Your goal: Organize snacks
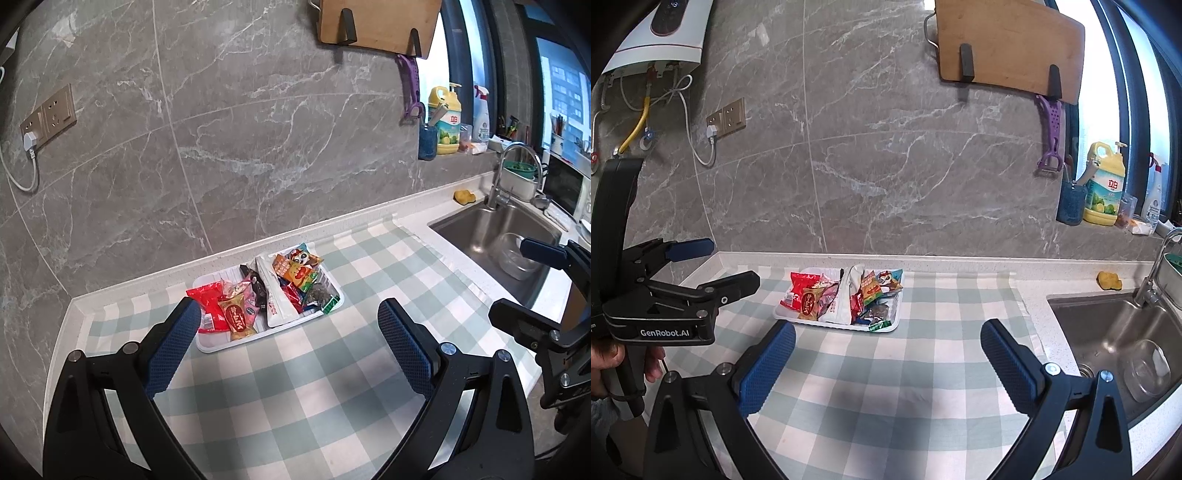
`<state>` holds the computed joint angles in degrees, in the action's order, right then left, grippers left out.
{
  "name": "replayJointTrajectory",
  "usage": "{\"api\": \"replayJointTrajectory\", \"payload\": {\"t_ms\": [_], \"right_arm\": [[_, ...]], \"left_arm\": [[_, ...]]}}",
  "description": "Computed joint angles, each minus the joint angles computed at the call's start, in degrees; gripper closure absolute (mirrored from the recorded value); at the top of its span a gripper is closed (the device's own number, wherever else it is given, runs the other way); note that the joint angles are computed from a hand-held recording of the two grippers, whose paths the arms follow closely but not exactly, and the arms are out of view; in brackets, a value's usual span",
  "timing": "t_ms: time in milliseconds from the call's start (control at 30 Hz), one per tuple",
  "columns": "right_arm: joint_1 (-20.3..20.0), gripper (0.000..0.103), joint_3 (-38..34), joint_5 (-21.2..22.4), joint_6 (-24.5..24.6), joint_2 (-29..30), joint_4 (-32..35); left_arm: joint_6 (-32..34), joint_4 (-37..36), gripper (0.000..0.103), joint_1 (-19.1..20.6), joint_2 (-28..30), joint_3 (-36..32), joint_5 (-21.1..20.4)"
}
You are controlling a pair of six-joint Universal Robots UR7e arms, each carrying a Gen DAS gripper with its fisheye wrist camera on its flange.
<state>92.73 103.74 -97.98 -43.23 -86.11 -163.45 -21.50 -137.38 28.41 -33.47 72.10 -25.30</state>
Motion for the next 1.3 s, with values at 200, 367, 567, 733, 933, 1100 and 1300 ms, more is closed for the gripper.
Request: {"api": "replayJointTrajectory", "payload": {"t_ms": [200,367,567,733,933,1100,1300], "right_arm": [[0.14,0.001,0.22,0.02,0.05,-0.23,-0.21],[0.19,0.001,0.17,-0.02,0.17,-0.28,0.05],[0.15,0.001,0.17,0.03,0.04,-0.23,-0.08],[0.31,0.001,0.57,-0.14,0.17,-0.55,-0.18],[0.28,0.001,0.41,-0.15,0.25,-0.48,0.03],[0.27,0.001,0.26,-0.11,0.22,-0.4,0.12],[0.33,0.001,0.08,-0.16,0.28,-0.34,0.27]], "left_arm": [[0.39,-0.47,0.005,-0.04,-0.27,0.43,0.1],[0.44,-0.53,0.005,-0.04,-0.29,0.43,0.08],[0.68,-0.77,0.005,-0.02,-0.34,0.52,0.02],[0.57,-0.9,0.005,-0.04,-0.45,0.73,0.02],[0.65,-0.95,0.005,-0.01,-0.48,0.76,0.01],[0.67,-0.92,0.005,0.02,-0.45,0.68,-0.02],[0.7,-0.9,0.005,0.05,-0.46,0.69,-0.07]]}}
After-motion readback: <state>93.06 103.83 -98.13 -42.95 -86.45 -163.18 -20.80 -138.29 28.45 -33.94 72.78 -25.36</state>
